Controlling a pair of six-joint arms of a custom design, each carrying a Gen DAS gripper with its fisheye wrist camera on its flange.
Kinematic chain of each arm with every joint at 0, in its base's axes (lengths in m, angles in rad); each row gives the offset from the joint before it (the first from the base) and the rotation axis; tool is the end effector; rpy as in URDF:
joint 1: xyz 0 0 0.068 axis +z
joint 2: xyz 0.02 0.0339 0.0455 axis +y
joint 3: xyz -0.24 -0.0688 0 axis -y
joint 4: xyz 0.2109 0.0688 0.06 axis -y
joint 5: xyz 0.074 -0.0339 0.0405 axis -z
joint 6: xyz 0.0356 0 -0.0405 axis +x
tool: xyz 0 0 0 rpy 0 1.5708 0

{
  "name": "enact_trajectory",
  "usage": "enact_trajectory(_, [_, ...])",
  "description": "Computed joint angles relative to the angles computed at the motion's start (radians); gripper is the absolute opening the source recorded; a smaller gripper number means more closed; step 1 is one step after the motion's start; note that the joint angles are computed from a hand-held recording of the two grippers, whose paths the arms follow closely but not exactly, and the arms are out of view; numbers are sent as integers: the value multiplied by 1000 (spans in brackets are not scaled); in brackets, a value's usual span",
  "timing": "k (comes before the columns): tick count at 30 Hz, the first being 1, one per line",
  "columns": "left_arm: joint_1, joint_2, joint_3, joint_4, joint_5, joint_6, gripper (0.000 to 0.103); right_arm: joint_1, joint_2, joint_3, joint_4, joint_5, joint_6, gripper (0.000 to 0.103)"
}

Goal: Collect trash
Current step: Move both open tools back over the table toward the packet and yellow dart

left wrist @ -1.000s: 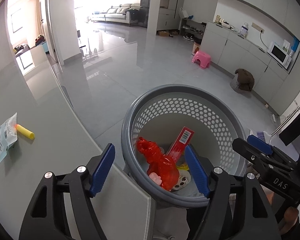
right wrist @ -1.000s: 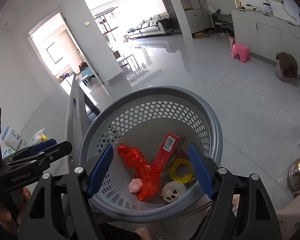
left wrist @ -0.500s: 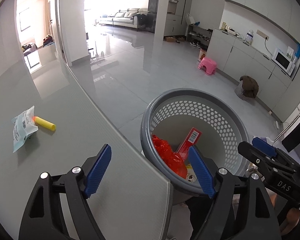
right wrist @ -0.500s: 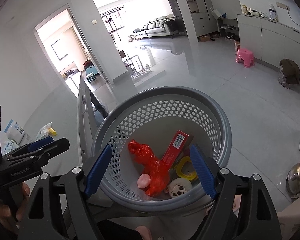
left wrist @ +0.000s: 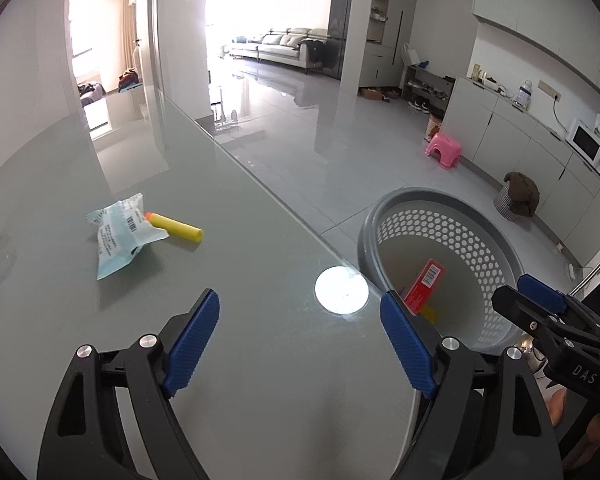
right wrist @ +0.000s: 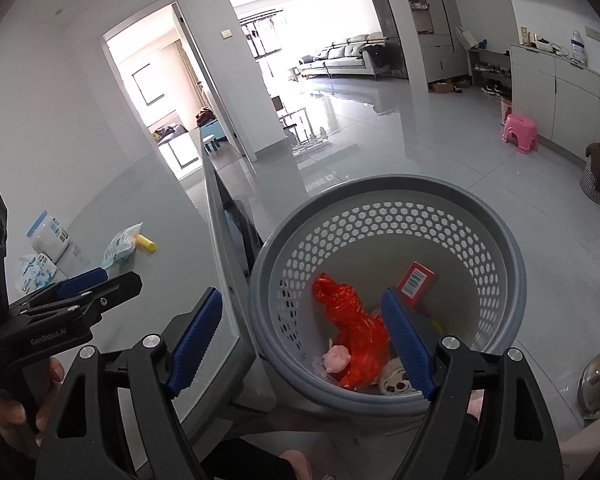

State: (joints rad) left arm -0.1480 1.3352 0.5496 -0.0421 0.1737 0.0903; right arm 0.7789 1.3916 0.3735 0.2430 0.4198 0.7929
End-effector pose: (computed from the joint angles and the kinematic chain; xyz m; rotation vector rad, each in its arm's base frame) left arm 0.2259 -0.0399 0.1598 0.3652 2.3672 -0.2352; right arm 0.1633 0.1408 0.1271 0.2198 2.2756 0.3342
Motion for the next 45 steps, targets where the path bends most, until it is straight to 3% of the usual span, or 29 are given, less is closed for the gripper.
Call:
enact_trajectory(10, [271,-21,11,-5,121,141,83,70,157,214,-20,30,-49,80])
enact_trajectory(19, [513,130,95,16,221,231,83,78,347,443,-53,-27,-116,80])
enact_trajectory(27, [655,277,224,21,236,260,83,62,527,683,-110,-100,-174,80])
enact_trajectory(36, [726,389,313,-2,256,270,83,41,799,1087,-328,-147,-290,80])
enact_trajectory(45, [728,390,306,-12,273,292,83,4,1014,1455,-585,-150,-401,80])
